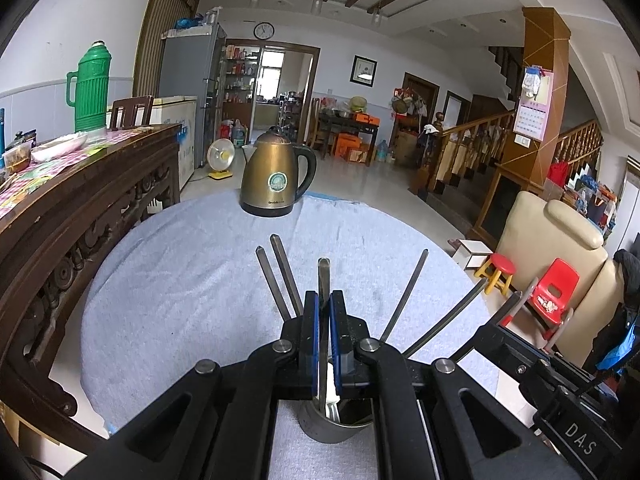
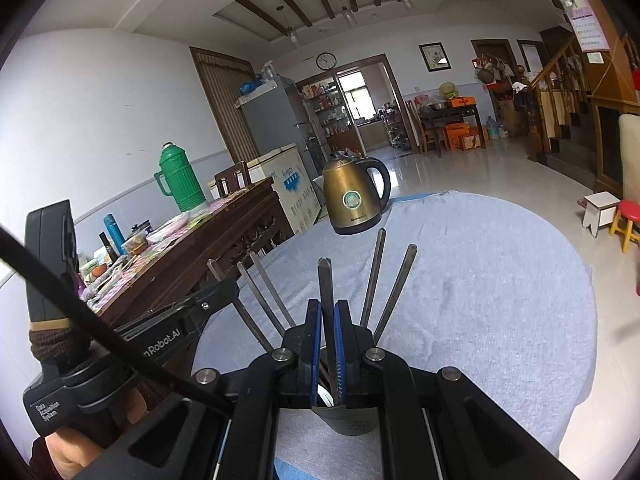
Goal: Organize utensils
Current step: 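Lower both held chopsticks into the grey cup among the other utensils, then open both grippers and withdraw them upward from the grey cup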
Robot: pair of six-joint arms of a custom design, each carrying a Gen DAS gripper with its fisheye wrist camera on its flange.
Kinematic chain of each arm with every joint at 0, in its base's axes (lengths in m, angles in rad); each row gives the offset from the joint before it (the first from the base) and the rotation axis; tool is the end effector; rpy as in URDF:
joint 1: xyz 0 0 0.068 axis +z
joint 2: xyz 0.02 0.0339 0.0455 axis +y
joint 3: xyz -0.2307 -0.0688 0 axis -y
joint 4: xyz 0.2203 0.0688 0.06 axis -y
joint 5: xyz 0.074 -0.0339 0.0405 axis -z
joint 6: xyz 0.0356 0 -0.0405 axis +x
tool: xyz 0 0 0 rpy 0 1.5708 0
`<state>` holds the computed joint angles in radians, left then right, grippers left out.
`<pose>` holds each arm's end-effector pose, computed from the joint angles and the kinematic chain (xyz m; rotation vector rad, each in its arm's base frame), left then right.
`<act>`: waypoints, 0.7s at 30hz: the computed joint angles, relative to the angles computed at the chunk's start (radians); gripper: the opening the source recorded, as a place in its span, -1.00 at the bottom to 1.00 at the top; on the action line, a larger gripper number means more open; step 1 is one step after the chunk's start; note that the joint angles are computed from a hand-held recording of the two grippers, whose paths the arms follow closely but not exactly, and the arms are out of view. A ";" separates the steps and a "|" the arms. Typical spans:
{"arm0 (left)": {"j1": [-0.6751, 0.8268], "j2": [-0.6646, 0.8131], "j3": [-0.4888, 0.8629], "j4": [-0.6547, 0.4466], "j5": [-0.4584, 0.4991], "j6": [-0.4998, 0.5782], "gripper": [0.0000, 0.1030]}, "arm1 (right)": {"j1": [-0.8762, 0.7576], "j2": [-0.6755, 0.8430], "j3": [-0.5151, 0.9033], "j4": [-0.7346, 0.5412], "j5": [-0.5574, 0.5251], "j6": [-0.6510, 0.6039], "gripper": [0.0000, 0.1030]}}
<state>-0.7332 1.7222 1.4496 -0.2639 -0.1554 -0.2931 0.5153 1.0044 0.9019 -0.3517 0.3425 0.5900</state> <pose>0.2838 -0.2482 0.2842 0.3730 2.0999 -0.4504 0.1957 0.0971 0.2981 0.2911 1.9941 0.3620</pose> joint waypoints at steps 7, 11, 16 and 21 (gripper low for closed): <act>-0.001 0.008 0.009 -0.007 -0.006 0.003 -0.89 | -0.031 0.010 -0.007 0.007 -0.029 0.020 -0.84; 0.002 0.005 0.004 -0.004 -0.004 0.006 -0.89 | -0.047 0.014 -0.019 0.015 -0.041 0.036 -0.84; 0.004 0.006 0.003 -0.007 -0.002 0.005 -0.89 | -0.062 0.015 -0.027 0.018 -0.061 0.050 -0.84; 0.004 0.023 0.022 -0.024 0.006 0.011 -0.83 | -0.057 0.005 -0.029 0.010 -0.057 0.060 -0.84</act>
<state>-0.7293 1.7455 1.4712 -0.2880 -0.1491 -0.2818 0.4582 1.0090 0.8734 -0.3418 0.2859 0.6503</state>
